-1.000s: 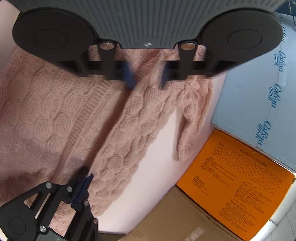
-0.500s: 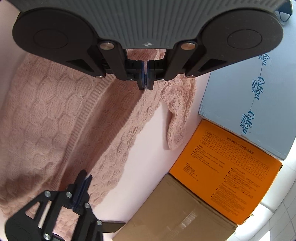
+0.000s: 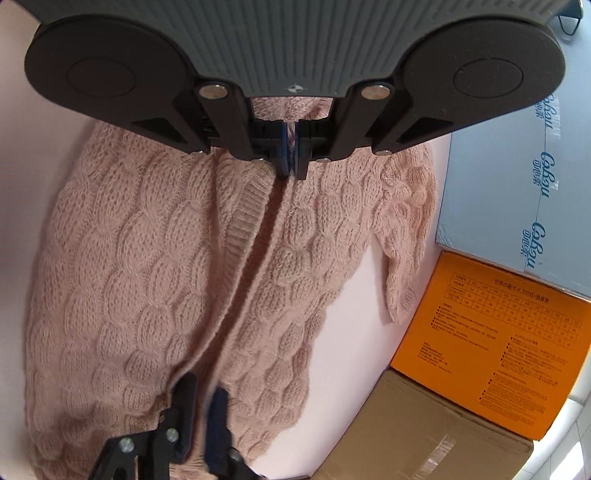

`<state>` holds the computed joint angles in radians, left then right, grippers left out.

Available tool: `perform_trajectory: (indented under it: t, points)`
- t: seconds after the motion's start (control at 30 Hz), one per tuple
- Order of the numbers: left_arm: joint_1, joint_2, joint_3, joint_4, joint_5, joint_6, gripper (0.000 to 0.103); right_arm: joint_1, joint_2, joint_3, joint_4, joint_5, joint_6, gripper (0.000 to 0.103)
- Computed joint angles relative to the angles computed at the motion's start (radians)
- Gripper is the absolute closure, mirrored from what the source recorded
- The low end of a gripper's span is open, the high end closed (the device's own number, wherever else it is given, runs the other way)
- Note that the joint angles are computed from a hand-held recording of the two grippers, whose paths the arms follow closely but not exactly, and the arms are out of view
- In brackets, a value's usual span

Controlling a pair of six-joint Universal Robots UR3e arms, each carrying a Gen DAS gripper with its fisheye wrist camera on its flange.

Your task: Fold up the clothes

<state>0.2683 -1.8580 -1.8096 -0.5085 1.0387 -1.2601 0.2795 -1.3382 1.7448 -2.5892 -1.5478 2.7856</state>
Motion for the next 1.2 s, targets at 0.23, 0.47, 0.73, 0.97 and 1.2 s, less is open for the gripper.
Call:
perform_trajectory:
  t: [0.23,0.47,0.73,0.97,1.2]
  points:
    - [0.001,-0.025,0.098,-0.045,-0.019,-0.089,0.083,-0.007,-0.082,0.061,-0.096,0.015,0.081,0.059]
    - [0.06,-0.018,0.232,-0.153,-0.085,-0.171,0.061,-0.012,-0.11,0.126,-0.157,0.087,0.133,0.059]
    - [0.072,0.097,0.104,-0.313,-0.091,0.039,0.054,0.029,0.016,0.062,-0.199,0.008,0.031,0.059]
    - [-0.057,-0.014,0.176,-0.176,-0.006,-0.257,0.038,0.01,0.08,0.042,-0.224,-0.01,0.075,0.071]
    - [-0.055,-0.099,0.357,-0.339,0.026,-0.395,0.032,-0.01,0.074,0.061,-0.237,0.018,0.113,0.069]
